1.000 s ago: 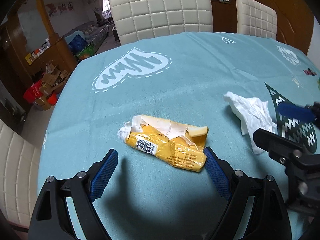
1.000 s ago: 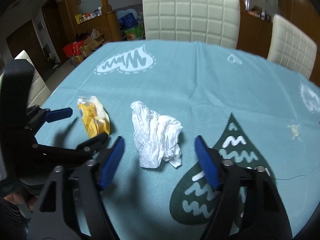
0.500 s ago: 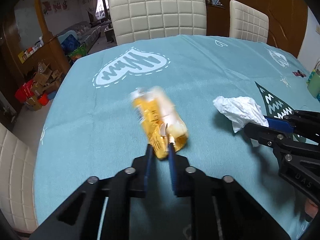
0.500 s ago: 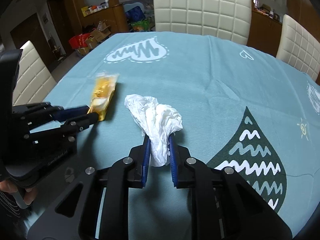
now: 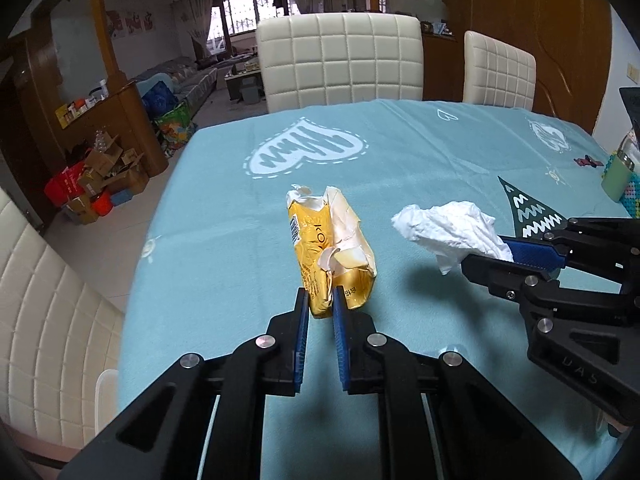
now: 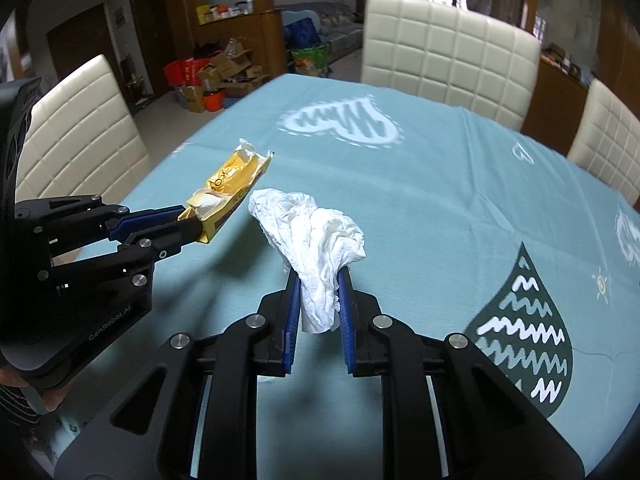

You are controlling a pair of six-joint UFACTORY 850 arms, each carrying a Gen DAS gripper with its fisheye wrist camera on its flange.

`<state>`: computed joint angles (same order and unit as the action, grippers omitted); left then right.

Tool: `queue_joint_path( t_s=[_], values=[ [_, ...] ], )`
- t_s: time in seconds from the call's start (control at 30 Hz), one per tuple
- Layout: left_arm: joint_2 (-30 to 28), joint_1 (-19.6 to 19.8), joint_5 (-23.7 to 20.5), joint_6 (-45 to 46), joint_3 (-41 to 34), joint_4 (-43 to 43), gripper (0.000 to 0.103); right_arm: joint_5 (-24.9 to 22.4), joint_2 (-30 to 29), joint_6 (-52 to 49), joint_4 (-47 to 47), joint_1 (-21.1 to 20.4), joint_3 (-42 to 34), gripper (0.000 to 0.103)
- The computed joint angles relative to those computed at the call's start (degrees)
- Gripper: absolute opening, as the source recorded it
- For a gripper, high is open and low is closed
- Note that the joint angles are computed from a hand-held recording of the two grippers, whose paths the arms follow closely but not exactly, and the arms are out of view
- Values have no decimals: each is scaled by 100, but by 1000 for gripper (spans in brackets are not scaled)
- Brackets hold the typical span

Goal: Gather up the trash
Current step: 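Lift and carry the yellow wrapper and white tissue over the bin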

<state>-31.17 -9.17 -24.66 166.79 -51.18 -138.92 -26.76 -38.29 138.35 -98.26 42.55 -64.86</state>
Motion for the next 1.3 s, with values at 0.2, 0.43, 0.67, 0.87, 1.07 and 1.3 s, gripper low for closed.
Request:
queue_joint_path(
  t_s=[0.2, 0.43, 0.67, 0.87, 1.07, 1.3],
  values=[
    [278, 456, -290, 158, 305, 13, 13, -91, -206, -922, 710, 300, -537, 19],
    [427, 1125, -519, -74, 445, 322, 13, -127, -598, -1959, 1436, 587, -1341, 19],
    [452, 1800, -719, -94, 478, 431, 13, -115, -1154, -3084, 2176, 811, -2364, 19],
    [314, 2280, -786, -170, 365, 518, 13, -151, -1730, -4342, 3092, 948, -3373, 19],
    [107, 2646, -715, -293, 161, 569, 13, -218, -2299, -5513, 3944, 1028, -4364, 19],
    [-78, 2902, -610, -246, -17, 436, 13, -361, -2918, -6662, 4836, 1081, -5422, 20]
  ],
)
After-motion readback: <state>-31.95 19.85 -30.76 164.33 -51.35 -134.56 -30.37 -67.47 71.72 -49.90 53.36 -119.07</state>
